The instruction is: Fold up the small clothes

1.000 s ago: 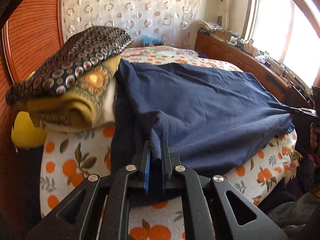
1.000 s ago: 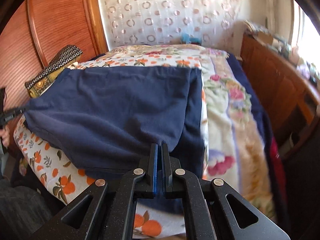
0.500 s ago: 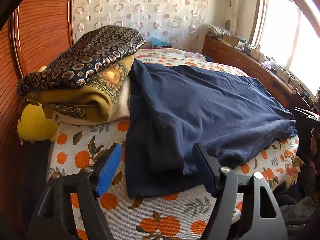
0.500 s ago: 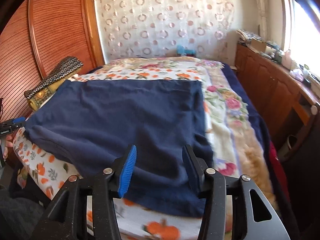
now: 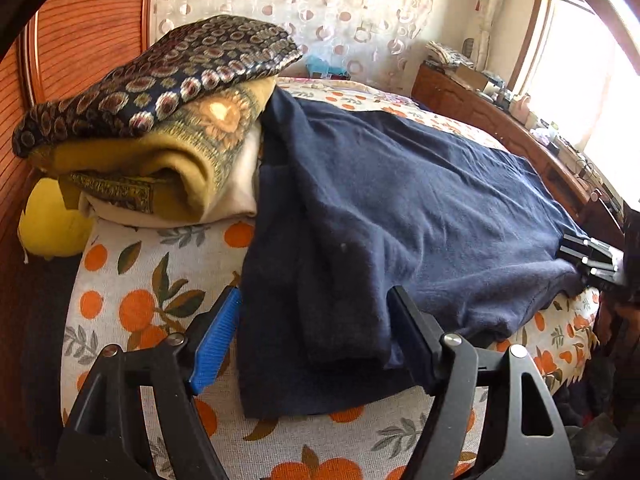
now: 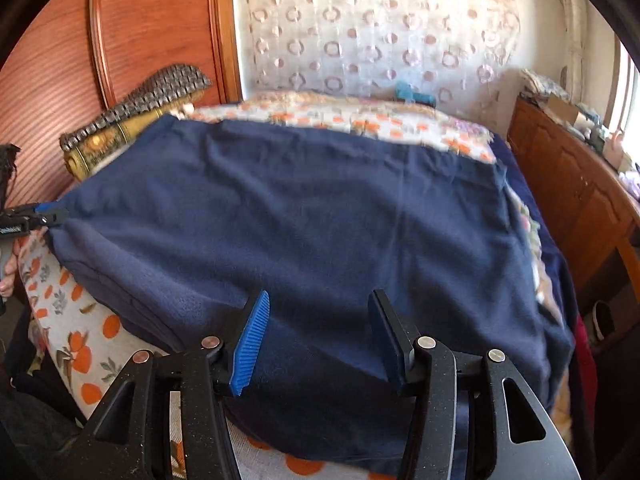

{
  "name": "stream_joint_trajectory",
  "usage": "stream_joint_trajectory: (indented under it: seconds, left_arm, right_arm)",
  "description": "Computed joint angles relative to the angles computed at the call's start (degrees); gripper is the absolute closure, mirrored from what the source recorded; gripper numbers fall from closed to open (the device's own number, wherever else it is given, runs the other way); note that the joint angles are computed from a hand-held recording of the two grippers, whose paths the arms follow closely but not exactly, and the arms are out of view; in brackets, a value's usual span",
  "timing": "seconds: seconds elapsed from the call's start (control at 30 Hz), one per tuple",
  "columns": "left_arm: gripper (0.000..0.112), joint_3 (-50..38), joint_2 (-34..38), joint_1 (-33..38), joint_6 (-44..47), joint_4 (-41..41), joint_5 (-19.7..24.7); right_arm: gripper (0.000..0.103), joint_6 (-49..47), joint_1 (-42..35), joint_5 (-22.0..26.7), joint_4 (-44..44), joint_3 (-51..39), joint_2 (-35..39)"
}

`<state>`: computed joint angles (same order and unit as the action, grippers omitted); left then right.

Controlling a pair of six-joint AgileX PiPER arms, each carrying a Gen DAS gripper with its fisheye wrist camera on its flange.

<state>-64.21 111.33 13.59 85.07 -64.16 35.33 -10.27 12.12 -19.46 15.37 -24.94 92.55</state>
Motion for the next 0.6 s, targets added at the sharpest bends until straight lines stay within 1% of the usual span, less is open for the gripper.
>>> stream_joint_trajectory:
  seconds: [0.03, 0.07, 0.1, 0.13, 0.2, 0.23, 0.27, 0.33, 0.37, 0.4, 0.43, 0.47, 0.5, 0.53, 0.57, 0.6]
  left_arm:
    - [0.037, 0.0, 0.2, 0.1, -0.1, 0.1, -0.2]
    - [0.037, 0.3, 0.1, 0.3, 1.0, -0.7, -0.1]
    - [0.037, 0.5, 0.1, 0.4, 1.5, -1.0, -0.1]
    - [0.037, 0.7, -0.1, 0.3, 1.7, -1.0, -0.4]
    - [0.037, 1.2, -0.4, 0.2, 2.0, -1.3, -1.1]
    - [0.038, 1.4, -0.5, 0.1, 2.3, -1.6, -1.4]
    - [0.039, 1.8, -0.7, 0.1, 2.9, -2.2, -1.7]
    - [0.041, 2.6, -1.0, 0.1, 4.0, -3.4, -2.2]
    - [0.044, 2.8, -1.0, 0.3, 4.2, -4.1, -1.7]
    - [0.050, 2.8, -1.0, 0.6, 4.1, -4.4, -1.0]
    - [0.054, 2.8, -1.0, 0.9, 3.4, -4.4, -0.4]
    - [0.061, 2.7, -1.0, 1.2, 2.9, -4.2, 0.1]
    - [0.075, 2.0, -0.5, 1.7, 1.5, -3.3, 2.0]
    - [0.081, 1.4, -0.1, 2.0, 0.2, -2.5, 3.7]
    - [0.088, 1.4, -0.2, 2.0, -0.3, -2.5, 3.9]
    - [0.097, 1.8, -0.7, 1.8, 0.2, -3.1, 3.7]
  right_arm:
    - [0.048, -2.4, 0.9, -0.1, 3.3, -0.6, 1.7]
    - [0.047, -5.9, 2.7, -1.6, 8.1, -1.7, 3.1]
    - [0.043, -7.4, 3.9, -4.7, 10.7, -0.9, 4.0]
    - [0.040, -6.5, 4.4, -6.8, 11.0, -0.4, 4.5]
    - [0.037, -0.9, 4.0, -11.6, 7.3, 1.3, 5.9]
    - [0.037, -0.2, 4.8, -14.8, 7.2, 2.2, 7.1]
    - [0.037, -0.3, 5.4, -16.3, 7.7, 2.4, 7.9]
    - [0.036, 0.5, 5.4, -16.8, 7.1, 2.0, 8.8]
    - [0.036, 0.4, 5.6, -17.0, 7.4, 1.7, 9.3]
    - [0.036, 0.5, 5.8, -17.4, 7.5, 1.9, 9.5]
    - [0.036, 0.8, 5.6, -17.6, 7.1, 1.4, 10.2]
    - [0.036, 0.9, 5.4, -17.6, 6.7, 1.2, 10.4]
    - [0.036, 1.0, 5.2, -17.7, 6.4, 1.0, 10.6]
    - [0.036, 1.0, 6.2, -18.2, 7.4, 1.8, 10.3]
    - [0.036, 0.6, 6.5, -18.0, 8.0, 3.3, 8.4]
    - [0.036, 0.9, 6.4, -18.2, 7.7, 3.8, 8.1]
